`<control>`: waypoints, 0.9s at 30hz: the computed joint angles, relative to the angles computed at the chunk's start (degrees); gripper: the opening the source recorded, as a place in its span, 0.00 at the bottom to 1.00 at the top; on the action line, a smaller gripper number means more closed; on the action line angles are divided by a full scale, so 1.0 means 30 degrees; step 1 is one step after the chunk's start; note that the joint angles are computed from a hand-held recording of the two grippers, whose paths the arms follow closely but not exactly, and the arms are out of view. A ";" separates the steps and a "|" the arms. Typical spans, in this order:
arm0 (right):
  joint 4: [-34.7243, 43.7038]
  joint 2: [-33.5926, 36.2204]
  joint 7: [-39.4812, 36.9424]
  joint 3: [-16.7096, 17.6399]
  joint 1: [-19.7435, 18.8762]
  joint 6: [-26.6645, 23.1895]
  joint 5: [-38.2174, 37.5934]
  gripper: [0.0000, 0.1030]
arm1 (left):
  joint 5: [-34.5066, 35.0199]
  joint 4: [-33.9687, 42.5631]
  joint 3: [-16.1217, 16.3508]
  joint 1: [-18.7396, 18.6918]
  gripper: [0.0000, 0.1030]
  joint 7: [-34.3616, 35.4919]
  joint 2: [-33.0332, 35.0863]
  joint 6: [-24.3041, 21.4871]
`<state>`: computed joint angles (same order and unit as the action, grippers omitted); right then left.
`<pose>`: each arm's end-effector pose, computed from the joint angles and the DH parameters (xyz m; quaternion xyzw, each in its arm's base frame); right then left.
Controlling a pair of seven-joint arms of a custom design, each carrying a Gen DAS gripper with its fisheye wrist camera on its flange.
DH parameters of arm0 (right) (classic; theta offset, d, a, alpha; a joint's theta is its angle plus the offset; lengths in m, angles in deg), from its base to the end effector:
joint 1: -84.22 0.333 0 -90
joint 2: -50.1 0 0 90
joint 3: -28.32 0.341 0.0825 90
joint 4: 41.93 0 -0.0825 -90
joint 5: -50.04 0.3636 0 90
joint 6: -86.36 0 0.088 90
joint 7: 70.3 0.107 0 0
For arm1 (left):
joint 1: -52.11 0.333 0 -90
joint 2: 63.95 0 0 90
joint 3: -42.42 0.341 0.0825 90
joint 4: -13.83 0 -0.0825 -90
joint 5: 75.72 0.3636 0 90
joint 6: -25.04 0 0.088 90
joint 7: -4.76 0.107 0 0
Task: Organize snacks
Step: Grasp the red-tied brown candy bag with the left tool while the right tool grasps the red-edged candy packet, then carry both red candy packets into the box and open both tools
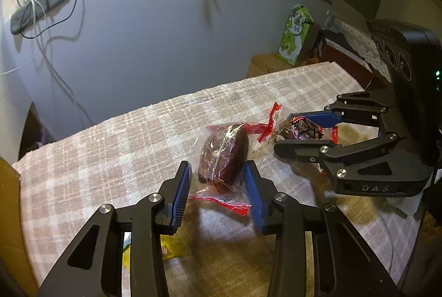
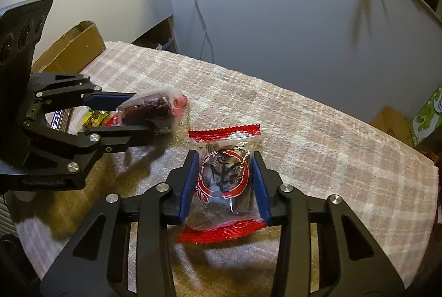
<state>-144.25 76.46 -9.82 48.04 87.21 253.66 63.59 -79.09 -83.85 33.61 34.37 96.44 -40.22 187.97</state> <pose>0.6581 0.2197 0.4222 -0.8286 0.4314 -0.1641 0.3170 0.6373 -0.2952 0.4736 -0.5132 0.7798 -0.3238 0.1539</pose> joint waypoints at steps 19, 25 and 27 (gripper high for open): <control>-0.2090 -0.2747 -0.1963 0.1388 -0.0374 0.1178 0.3347 0.37 | -0.1851 -0.4975 -0.0437 0.0937 0.37 0.0044 -0.4350 0.3476; -0.1555 -0.2830 -0.2332 0.1157 0.0825 0.1022 0.3780 0.37 | -0.1450 -0.6902 -0.0036 0.1277 0.37 -0.0978 -0.5982 0.4429; -0.1267 -0.2710 -0.2195 0.0994 0.1327 0.0974 0.3622 0.37 | -0.1551 -0.7487 -0.0102 0.1597 0.37 -0.1065 -0.6471 0.4710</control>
